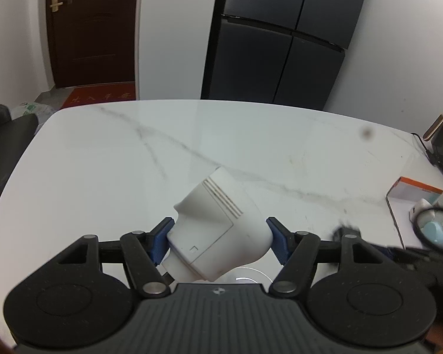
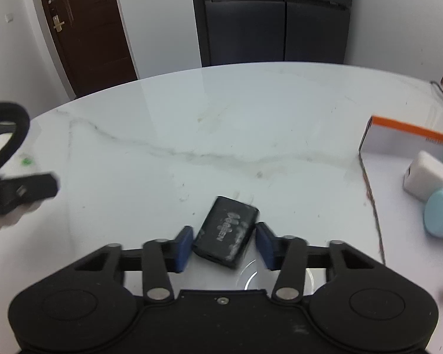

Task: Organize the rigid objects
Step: 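Grasp the black plug charger with the right gripper while the left gripper lifts the adapter, then carry the socket adapter and black charger over the tray with both grippers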

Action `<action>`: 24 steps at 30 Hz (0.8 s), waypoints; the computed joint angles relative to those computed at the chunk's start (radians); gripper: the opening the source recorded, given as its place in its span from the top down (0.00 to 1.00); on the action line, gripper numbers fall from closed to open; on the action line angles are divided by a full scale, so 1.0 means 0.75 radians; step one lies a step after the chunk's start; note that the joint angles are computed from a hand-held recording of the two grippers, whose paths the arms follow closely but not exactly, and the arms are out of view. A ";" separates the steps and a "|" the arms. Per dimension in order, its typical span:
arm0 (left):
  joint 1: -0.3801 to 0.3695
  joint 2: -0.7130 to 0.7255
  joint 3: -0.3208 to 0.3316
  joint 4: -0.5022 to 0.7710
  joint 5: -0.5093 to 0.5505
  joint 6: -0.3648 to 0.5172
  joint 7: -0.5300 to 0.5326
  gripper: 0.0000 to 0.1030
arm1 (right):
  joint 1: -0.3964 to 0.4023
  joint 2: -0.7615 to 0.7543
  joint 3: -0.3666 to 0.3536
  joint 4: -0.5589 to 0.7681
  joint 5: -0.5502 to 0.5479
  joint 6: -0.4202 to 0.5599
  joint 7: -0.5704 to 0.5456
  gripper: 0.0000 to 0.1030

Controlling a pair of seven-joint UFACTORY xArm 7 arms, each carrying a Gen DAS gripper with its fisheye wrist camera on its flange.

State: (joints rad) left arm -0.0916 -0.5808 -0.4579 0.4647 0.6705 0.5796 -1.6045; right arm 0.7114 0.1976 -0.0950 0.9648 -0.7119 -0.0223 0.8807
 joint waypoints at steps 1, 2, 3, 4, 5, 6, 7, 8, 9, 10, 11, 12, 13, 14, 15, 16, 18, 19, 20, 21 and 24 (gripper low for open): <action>0.003 0.018 -0.015 0.017 -0.001 0.001 -0.017 0.34 | 0.004 -0.005 -0.009 -0.006 -0.006 -0.006 0.004 0.58; -0.012 0.013 -0.020 0.021 -0.012 0.012 -0.024 0.34 | -0.042 -0.013 0.039 -0.022 0.045 -0.013 -0.048 0.58; -0.020 0.013 -0.029 0.026 -0.018 0.027 -0.035 0.34 | -0.097 -0.029 0.098 -0.043 0.110 -0.012 -0.113 0.58; -0.020 0.022 -0.025 0.039 -0.016 0.029 -0.035 0.34 | -0.104 -0.050 0.101 -0.064 0.120 -0.014 -0.128 0.58; -0.022 0.027 -0.022 0.044 -0.014 0.020 -0.040 0.34 | -0.093 -0.069 0.086 -0.083 0.116 -0.022 -0.135 0.58; -0.025 0.027 -0.013 0.047 -0.014 0.013 -0.040 0.34 | -0.109 -0.093 0.099 -0.111 0.128 -0.034 -0.157 0.58; -0.017 0.044 -0.013 0.064 -0.008 0.012 -0.040 0.34 | -0.086 -0.112 0.071 -0.121 0.095 -0.039 -0.131 0.58; -0.023 0.047 -0.016 0.074 -0.009 0.023 -0.041 0.34 | -0.093 -0.128 0.072 -0.136 0.081 -0.048 -0.131 0.58; -0.025 0.048 -0.019 0.081 -0.005 0.026 -0.047 0.34 | -0.120 -0.141 0.099 -0.148 0.095 -0.056 -0.156 0.58; -0.024 0.051 -0.019 0.080 0.003 0.014 -0.058 0.34 | -0.163 -0.169 0.143 -0.180 0.140 -0.065 -0.216 0.58; -0.030 0.050 -0.019 0.082 0.000 0.011 -0.066 0.34 | -0.200 -0.201 0.189 -0.214 0.201 -0.065 -0.286 0.58; -0.046 0.036 -0.022 0.072 -0.011 0.015 -0.077 0.34 | -0.223 -0.226 0.212 -0.240 0.213 -0.071 -0.309 0.58; -0.053 0.031 -0.025 0.070 -0.015 0.014 -0.082 0.34 | -0.240 -0.255 0.220 -0.265 0.169 -0.079 -0.281 0.58; -0.069 0.018 -0.043 0.066 -0.025 0.031 -0.098 0.34 | -0.268 -0.280 0.236 -0.281 0.098 -0.083 -0.228 0.58; -0.072 0.017 -0.049 0.070 -0.025 0.035 -0.103 0.34 | -0.306 -0.309 0.261 -0.305 0.045 -0.091 -0.192 0.58; -0.077 0.018 -0.049 0.066 -0.024 0.024 -0.106 0.34 | -0.321 -0.346 0.276 -0.338 0.043 -0.095 -0.201 0.58; -0.081 0.026 -0.051 0.070 -0.025 0.016 -0.109 0.34 | -0.342 -0.397 0.295 -0.382 0.079 -0.099 -0.243 0.58; -0.097 0.024 -0.062 0.077 -0.040 0.038 -0.113 0.34 | -0.349 -0.426 0.300 -0.404 0.092 -0.099 -0.261 0.58; -0.102 0.025 -0.066 0.085 -0.044 0.046 -0.116 0.34 | -0.300 -0.452 0.256 -0.427 0.138 -0.094 -0.312 0.58; -0.110 0.024 -0.071 0.092 -0.047 0.057 -0.119 0.34 | -0.281 -0.477 0.239 -0.449 0.166 -0.097 -0.338 0.58; -0.125 0.044 -0.106 0.138 -0.043 0.118 -0.132 0.34 | -0.196 -0.547 0.156 -0.500 0.252 -0.086 -0.423 0.58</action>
State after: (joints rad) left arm -0.1853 -0.5477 -0.5374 0.5682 0.6384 0.6678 -1.7036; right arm 0.5647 -0.2123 0.0219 0.5901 -0.5229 -0.0865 0.5633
